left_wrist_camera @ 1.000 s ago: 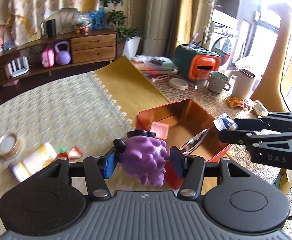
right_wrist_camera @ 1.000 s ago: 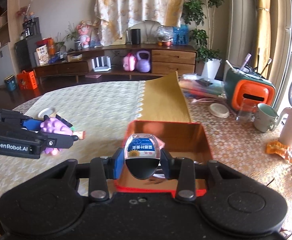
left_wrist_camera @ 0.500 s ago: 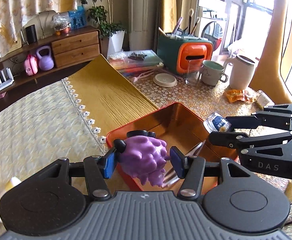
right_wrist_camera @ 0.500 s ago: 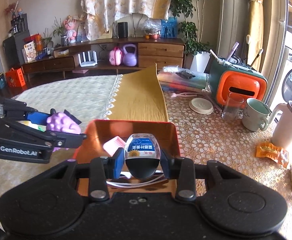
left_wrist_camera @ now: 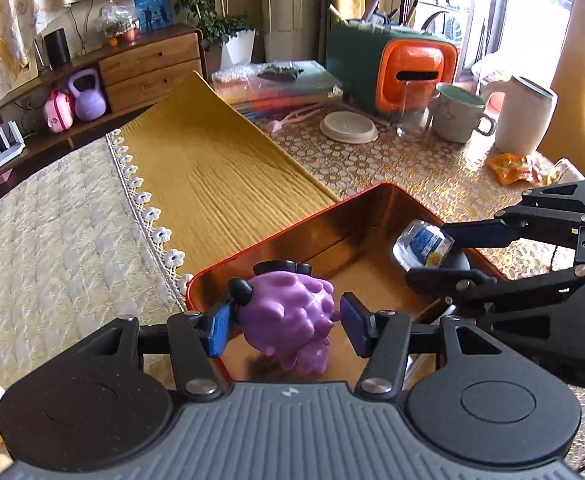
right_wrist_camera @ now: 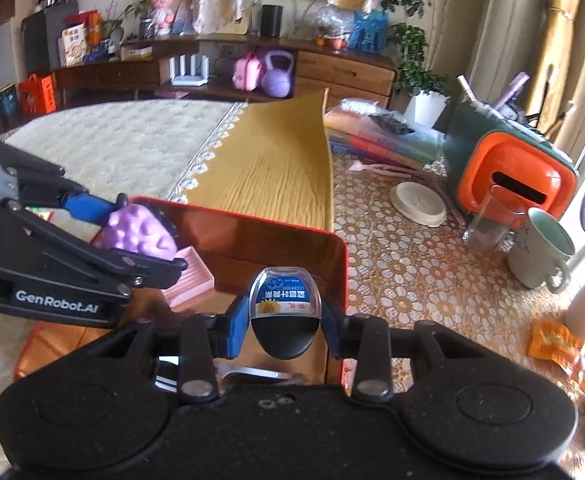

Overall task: Organize rigid objects
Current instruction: 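Lower the purple toy into the box and open the left tool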

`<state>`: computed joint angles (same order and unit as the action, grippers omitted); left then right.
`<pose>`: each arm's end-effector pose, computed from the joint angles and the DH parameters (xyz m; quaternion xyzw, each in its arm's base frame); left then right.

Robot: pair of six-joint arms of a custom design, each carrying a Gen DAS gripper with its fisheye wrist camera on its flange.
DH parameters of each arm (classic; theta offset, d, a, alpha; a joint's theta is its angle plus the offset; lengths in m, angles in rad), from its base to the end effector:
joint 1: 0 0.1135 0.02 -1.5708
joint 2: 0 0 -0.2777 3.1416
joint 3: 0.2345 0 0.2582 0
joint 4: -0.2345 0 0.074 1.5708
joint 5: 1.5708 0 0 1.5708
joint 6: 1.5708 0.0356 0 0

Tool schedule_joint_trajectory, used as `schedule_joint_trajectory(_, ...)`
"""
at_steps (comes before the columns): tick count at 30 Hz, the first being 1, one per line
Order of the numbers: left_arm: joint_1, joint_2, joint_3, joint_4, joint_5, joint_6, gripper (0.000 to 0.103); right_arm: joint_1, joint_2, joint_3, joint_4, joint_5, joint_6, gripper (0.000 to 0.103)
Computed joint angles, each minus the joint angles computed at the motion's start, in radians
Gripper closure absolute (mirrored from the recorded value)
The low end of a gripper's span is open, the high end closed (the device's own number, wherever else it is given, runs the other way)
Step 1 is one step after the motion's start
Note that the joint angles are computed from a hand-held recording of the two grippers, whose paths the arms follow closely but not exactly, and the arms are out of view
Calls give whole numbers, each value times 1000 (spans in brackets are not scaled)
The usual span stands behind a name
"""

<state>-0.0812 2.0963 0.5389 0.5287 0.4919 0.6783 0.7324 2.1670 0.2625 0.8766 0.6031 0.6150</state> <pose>0.2748 -0.0392 0.0132 0.4070 0.8438 -0.1478 0.3172 0.1650 0.1212 -0.0021 0.0255 0.9230 -0.0639 0.3786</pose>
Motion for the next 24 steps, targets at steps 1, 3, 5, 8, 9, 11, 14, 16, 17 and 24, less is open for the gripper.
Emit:
schedule_joint_trajectory(1, -8, 10, 7, 3, -7, -1, 47, -11, 14, 7, 8, -14, -21, 66)
schedule_joint_trajectory(3, -19, 30, 17, 12, -17, -1, 47, -21, 35, 18, 13, -39, -46, 66)
schedule_joint_trajectory(5, -28, 44, 20, 21, -26, -2, 47, -22, 47, 28, 11, -51, -61, 66)
schedule_joint_trajectory(8, -38, 67, 26, 36, -42, -8, 47, -24, 63, 34, 21, -69, -73, 66)
schedule_joint_trajectory(9, -41, 76, 25, 50, -49, -10, 47, -21, 67, 35, 26, -72, -72, 66)
schedule_joint_trajectory(11, -49, 85, 11, 91, -58, 0, 47, -13, 72, 41, 19, -79, -71, 66)
schedule_joint_trajectory(14, -54, 89, 5, 102, -60, 14, 47, -5, 76, 53, -5, -86, -60, 66)
schedule_joint_trajectory(16, -59, 95, -3, 116, -61, 22, 47, 4, 80, 60, -21, -86, -44, 66)
schedule_joint_trajectory(17, -61, 99, -9, 129, -63, 24, 47, 7, 82, 62, -26, -84, -36, 65)
schedule_joint_trajectory(24, -77, 104, -34, 173, -91, 25, 47, 28, 76, 49, -32, -61, -19, 63)
